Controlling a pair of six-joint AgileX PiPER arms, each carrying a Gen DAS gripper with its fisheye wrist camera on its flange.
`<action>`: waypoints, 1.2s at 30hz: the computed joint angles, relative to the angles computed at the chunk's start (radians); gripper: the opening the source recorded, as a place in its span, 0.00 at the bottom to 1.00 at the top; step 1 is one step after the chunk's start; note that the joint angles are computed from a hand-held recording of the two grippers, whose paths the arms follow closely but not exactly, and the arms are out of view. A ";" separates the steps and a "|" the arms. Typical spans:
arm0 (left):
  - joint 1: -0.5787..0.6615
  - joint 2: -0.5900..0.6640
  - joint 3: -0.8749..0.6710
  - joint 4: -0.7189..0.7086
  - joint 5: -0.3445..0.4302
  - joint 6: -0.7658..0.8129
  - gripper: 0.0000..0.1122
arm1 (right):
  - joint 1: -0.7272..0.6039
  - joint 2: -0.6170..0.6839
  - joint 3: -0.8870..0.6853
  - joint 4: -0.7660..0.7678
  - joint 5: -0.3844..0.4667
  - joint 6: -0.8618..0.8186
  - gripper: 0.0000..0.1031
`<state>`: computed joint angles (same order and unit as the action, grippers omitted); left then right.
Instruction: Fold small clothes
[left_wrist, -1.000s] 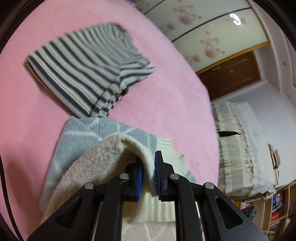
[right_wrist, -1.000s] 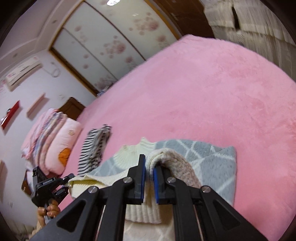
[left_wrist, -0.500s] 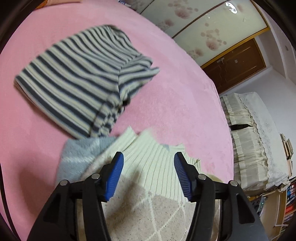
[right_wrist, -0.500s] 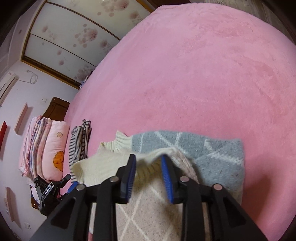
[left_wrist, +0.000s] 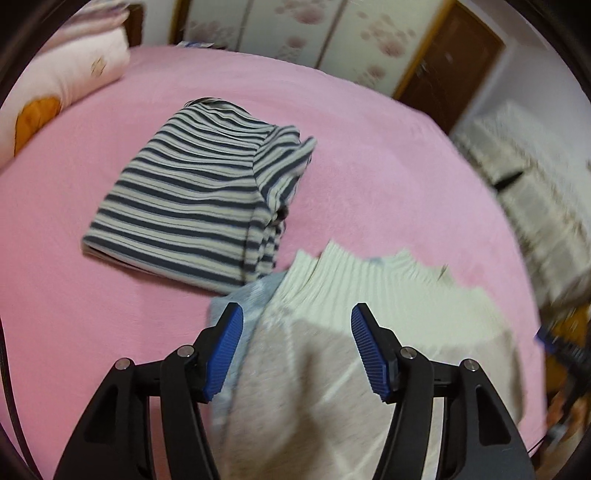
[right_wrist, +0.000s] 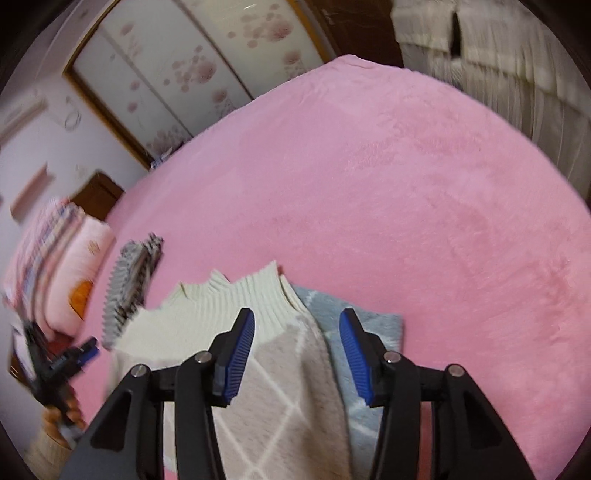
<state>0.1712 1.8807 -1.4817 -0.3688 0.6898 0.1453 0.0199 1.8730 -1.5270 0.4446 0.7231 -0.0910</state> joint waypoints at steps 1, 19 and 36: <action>0.000 -0.009 0.020 0.017 -0.003 0.017 0.53 | 0.015 -0.003 0.001 -0.041 0.000 0.013 0.47; -0.062 0.089 -0.025 0.085 0.014 0.057 0.55 | 0.121 0.132 -0.101 -0.329 0.026 0.146 0.47; -0.299 0.163 -0.098 0.804 0.010 -0.429 0.05 | 0.223 0.161 -0.097 -0.592 -0.031 0.283 0.08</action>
<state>-0.1277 2.0439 -1.5802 0.4347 0.7000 -0.2838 0.2427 2.0343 -1.6243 -0.1474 0.6918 0.1918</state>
